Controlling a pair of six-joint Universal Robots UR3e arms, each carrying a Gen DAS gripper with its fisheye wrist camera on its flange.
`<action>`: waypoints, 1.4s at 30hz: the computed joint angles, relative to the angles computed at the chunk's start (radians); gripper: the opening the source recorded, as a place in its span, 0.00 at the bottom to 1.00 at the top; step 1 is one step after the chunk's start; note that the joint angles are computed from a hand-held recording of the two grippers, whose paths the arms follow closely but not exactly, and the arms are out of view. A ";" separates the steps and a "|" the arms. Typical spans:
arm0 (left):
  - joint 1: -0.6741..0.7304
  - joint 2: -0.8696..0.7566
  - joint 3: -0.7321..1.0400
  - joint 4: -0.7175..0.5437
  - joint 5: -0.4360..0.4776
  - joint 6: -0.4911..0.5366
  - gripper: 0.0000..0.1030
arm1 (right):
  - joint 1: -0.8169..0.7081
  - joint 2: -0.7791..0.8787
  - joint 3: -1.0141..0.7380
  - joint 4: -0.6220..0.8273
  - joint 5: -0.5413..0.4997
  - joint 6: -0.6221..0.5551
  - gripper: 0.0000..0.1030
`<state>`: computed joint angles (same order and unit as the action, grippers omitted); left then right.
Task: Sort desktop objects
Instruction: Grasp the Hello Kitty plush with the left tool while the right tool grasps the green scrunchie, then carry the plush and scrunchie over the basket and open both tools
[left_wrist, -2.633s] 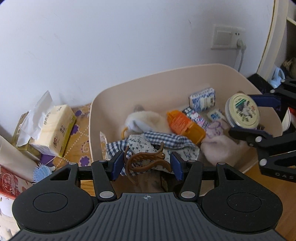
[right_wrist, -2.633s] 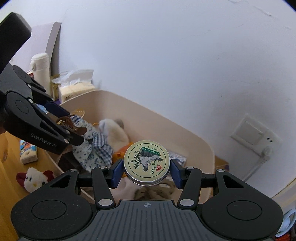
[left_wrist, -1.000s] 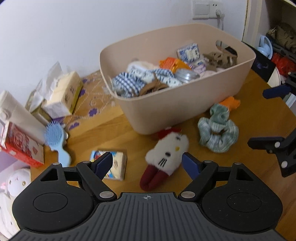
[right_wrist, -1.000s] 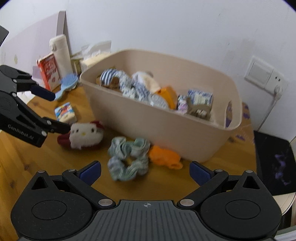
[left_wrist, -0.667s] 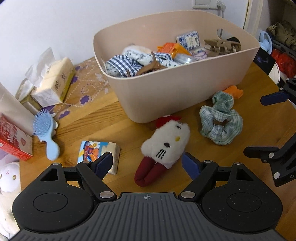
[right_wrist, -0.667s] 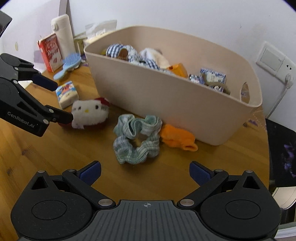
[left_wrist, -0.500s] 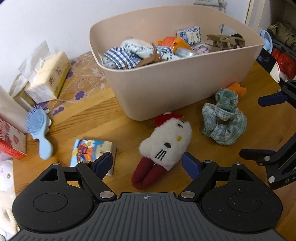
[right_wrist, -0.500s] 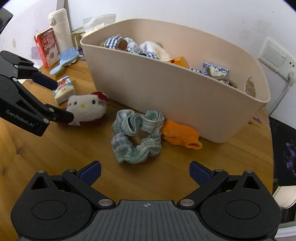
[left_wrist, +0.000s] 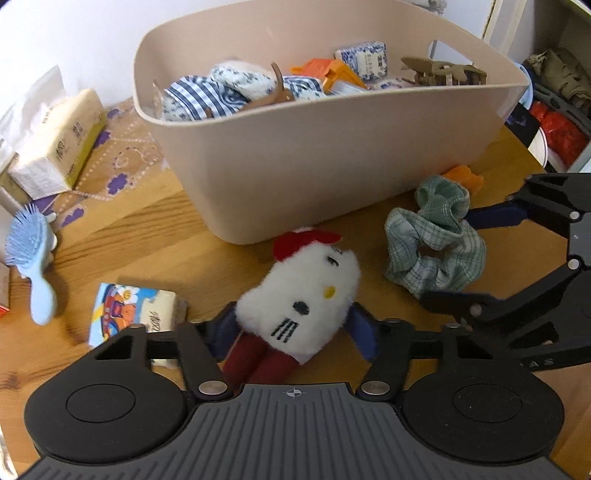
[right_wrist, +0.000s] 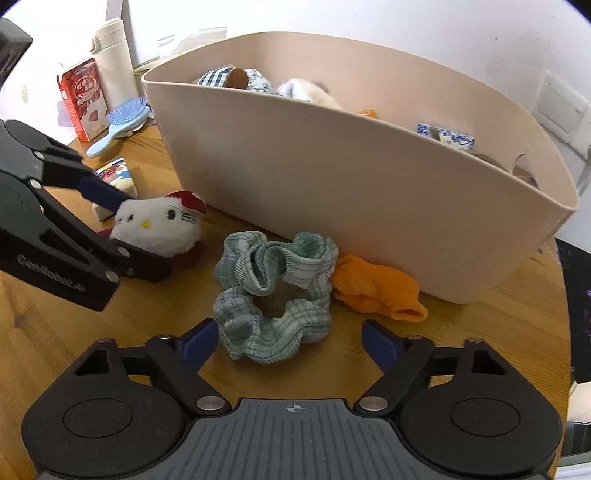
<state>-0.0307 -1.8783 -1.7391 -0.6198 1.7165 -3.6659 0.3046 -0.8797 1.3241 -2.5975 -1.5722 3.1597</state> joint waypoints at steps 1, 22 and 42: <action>-0.001 0.000 -0.005 0.008 0.002 -0.004 0.58 | 0.000 0.005 -0.006 0.002 0.008 -0.003 0.72; -0.041 0.072 -0.073 0.025 0.025 -0.057 0.48 | -0.006 -0.102 0.170 -0.114 0.059 -0.037 0.13; -0.174 0.189 -0.050 -0.078 0.187 -0.199 0.48 | -0.024 -0.398 0.482 -0.257 0.014 0.004 0.12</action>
